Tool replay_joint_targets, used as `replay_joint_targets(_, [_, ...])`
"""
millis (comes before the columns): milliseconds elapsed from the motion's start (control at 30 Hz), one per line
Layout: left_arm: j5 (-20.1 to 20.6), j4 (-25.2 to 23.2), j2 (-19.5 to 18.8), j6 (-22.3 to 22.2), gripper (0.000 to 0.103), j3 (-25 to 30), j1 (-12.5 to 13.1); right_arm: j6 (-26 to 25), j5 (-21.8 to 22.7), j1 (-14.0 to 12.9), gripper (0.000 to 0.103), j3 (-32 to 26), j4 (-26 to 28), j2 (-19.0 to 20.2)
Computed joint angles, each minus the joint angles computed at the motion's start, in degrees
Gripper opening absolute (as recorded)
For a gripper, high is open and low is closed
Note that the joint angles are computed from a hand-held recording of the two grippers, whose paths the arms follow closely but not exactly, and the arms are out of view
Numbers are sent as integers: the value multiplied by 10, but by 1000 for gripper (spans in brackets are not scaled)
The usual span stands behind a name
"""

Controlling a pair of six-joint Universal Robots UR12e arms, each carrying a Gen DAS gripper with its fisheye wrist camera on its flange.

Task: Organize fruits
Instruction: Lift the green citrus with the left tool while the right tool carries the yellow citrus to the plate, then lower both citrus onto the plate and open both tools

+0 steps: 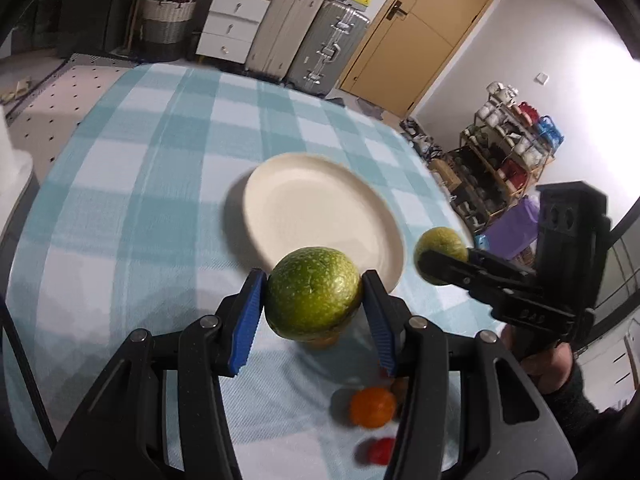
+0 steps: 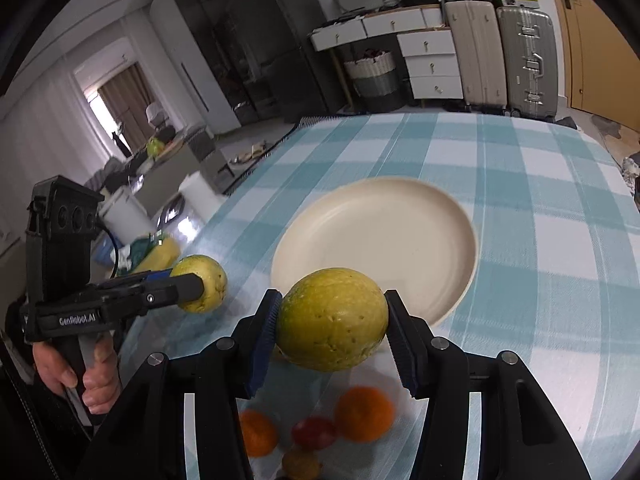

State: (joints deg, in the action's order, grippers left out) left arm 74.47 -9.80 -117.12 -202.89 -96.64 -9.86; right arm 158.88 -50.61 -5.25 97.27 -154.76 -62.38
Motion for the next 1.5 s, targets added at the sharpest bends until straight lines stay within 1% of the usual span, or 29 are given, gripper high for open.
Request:
replay_joint_targets(100, [-3, -10, -11, 1, 46, 28, -1, 18, 11, -3, 52, -18, -6, 11])
replay_joint_targets(200, [-4, -22, -25, 6, 46, 60, -1, 25, -1, -1, 52, -33, -24, 20])
replay_joint_targets(267, [-4, -32, -35, 9, 46, 81, -1, 27, 3, -1, 52, -43, -25, 26])
replay_joint_targets(367, [-10, -47, -53, 8, 46, 112, 0, 32, -6, 3, 52, -62, -31, 39])
replay_joint_targets(567, [-26, -83, -89, -1, 46, 169, 7, 54, -17, 9, 52, -100, -51, 68])
replay_joint_targets(633, [-39, -93, -101, -9, 46, 184, 11, 54, -22, 12, 52, -110, -50, 77])
replay_joint_targets(700, [-41, -103, -112, -12, 46, 197, 13, 59, -29, 15, 52, -122, -53, 87])
replay_joint_targets(933, [-59, -125, -142, -16, 46, 229, 18, 36, -57, 26, 52, -150, -33, 111])
replay_joint_targets(1133, [-71, -143, -160, -8, 46, 249, 19, 26, -60, 28, 52, -157, -16, 122])
replay_joint_targets(1333, [-70, -157, -176, -9, 46, 271, 17, 20, -55, 27, 52, -166, 14, 129])
replay_joint_targets(1400, [-74, -154, -181, -13, 46, 277, 17, 16, -55, 28, 53, -166, 14, 131])
replay_joint_targets(1500, [-51, -167, -186, -13, 46, 288, 12, 26, -67, 30, 53, -167, 4, 132])
